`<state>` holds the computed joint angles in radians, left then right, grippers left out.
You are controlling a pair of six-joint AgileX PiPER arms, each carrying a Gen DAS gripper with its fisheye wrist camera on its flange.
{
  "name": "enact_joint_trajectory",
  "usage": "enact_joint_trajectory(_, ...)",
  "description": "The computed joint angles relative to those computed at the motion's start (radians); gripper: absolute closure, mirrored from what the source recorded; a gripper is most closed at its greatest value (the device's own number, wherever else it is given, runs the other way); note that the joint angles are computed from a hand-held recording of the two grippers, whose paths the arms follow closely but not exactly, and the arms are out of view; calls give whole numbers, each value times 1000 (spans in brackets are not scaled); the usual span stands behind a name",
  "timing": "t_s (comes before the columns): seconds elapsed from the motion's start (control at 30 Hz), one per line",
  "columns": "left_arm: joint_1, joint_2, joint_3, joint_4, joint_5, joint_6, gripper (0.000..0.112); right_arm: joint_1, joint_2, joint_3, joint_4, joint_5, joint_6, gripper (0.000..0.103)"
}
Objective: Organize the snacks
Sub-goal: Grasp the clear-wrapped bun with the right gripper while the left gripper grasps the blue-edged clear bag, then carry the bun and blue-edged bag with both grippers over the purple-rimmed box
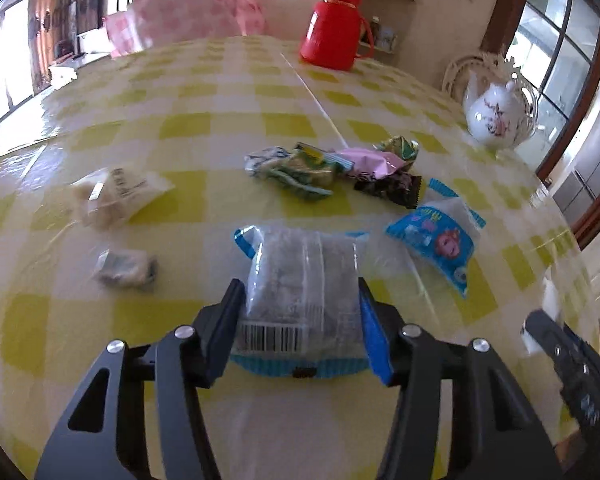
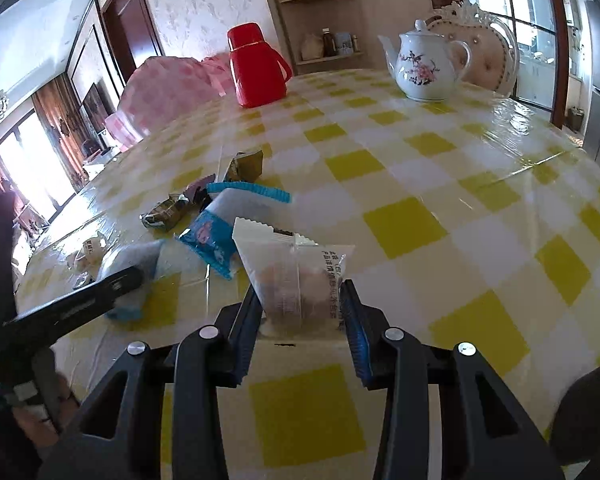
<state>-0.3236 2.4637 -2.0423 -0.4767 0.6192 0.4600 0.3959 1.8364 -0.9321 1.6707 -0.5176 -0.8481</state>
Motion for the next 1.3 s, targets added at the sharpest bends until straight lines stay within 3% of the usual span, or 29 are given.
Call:
enact_joint_trajectory(0.2,71,-191,316,-310,-113,339,58,33,-25,31,-1,29,73,63)
enact_joint_trajectory(0.33,122,-260,426,-451,-93,499,64,127,-37,22,32,-27,77,63)
enact_joint_trajectory(0.37,133,-271,448,-478,-85,536,89,161,-43,20,42,-54,84,63)
enact_joint_trajectory(0.5,172,-315,525,-491,-33,627,92,241,-59,32,48,-104,139,63)
enact_joint_trajectory(0.53,182,-313,524,-490,-15,638,87,258,-62,33,59,-119,139,63)
enact_joint_trajectory(0.6,197,-316,533,-484,-26,642,40,290,-76,48,56,-138,168,63)
enact_joint_trajectory(0.63,203,-310,529,-493,-27,642,11,301,-83,55,50,-143,182,63)
enact_joint_trajectory(0.73,193,-283,487,-422,-41,553,11,321,-87,64,37,-157,206,63)
enact_joint_trajectory(0.8,155,-248,421,-252,-37,394,11,316,-79,64,24,-143,222,63)
enact_joint_trajectory(0.9,72,-195,378,48,-94,175,11,322,-66,61,17,-135,231,63)
enact_joint_trajectory(0.93,52,-200,388,111,-118,124,19,327,-64,64,12,-134,238,63)
enact_joint_trajectory(0.97,45,-211,394,135,-127,113,55,335,-65,65,17,-139,235,63)
enact_joint_trajectory(1.03,48,-256,466,62,-177,208,63,357,-70,66,30,-163,219,63)
enact_joint_trajectory(1.07,64,-274,490,-34,-165,304,64,370,-77,71,29,-175,221,63)
enact_joint_trajectory(1.13,86,-322,565,-150,-212,421,64,393,-86,80,23,-189,233,63)
enact_joint_trajectory(1.3,154,-425,661,-368,-206,654,64,440,-83,48,48,-219,192,63)
